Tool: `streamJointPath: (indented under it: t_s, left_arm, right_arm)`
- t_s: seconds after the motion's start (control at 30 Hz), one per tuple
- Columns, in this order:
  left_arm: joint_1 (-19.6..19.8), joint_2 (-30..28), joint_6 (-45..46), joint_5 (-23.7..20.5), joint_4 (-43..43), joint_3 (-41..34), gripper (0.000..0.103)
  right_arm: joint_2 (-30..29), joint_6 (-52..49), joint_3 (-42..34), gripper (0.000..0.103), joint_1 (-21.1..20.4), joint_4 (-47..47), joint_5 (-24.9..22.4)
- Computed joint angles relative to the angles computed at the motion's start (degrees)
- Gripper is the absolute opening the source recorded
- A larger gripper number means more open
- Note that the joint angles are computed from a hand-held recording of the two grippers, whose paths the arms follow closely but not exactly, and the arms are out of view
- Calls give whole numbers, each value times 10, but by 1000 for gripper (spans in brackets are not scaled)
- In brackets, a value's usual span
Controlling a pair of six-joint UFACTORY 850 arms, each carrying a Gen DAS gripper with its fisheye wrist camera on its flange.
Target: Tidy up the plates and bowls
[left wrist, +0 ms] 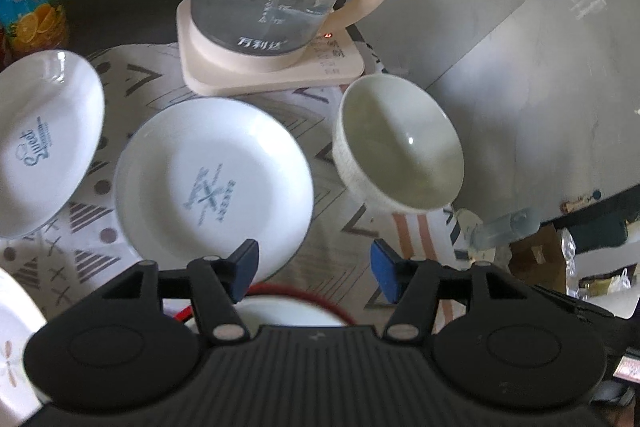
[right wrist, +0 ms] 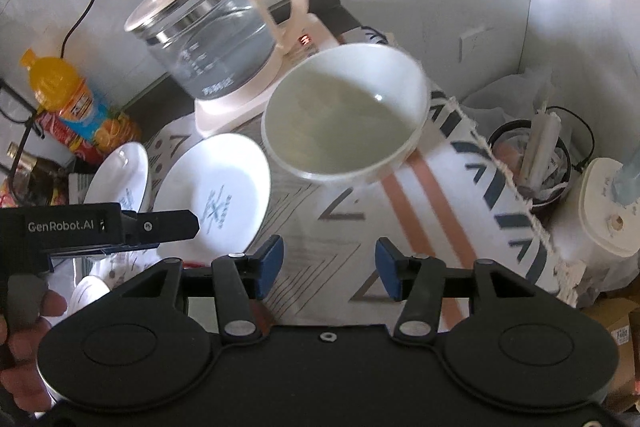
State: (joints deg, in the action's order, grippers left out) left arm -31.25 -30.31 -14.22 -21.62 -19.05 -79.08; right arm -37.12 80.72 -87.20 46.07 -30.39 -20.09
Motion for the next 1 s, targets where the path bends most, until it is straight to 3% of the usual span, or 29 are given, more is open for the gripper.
streamJointPath:
  t_s: [0.17,0.43,0.5,0.8,0.9,1.0]
  left_arm:
    - [-5,-33,-35,13,6,-34,60]
    - [-7,-86,-58,35,-23,-85,56]
    - [-8,-101,-83,33,-5,-102,55]
    - [-3,-159,-130,14,-4,-163,25]
    - [-1,-169,-103,19,-38,-169,14]
    - [-4,-173,-106,29,-35,-171,12]
  right_arm:
    - [-6,-29,0,51,-24,15,19]
    - [-31,-137,-17,50,-60,114,34]
    - [-41,-163,-26,45,-67,137,32]
    - [-72,-228,-54,33,-88,200,25]
    - [-79,-245,-62,26,-92,219,24]
    - [-87,-233,-72,18,-91,202,20]
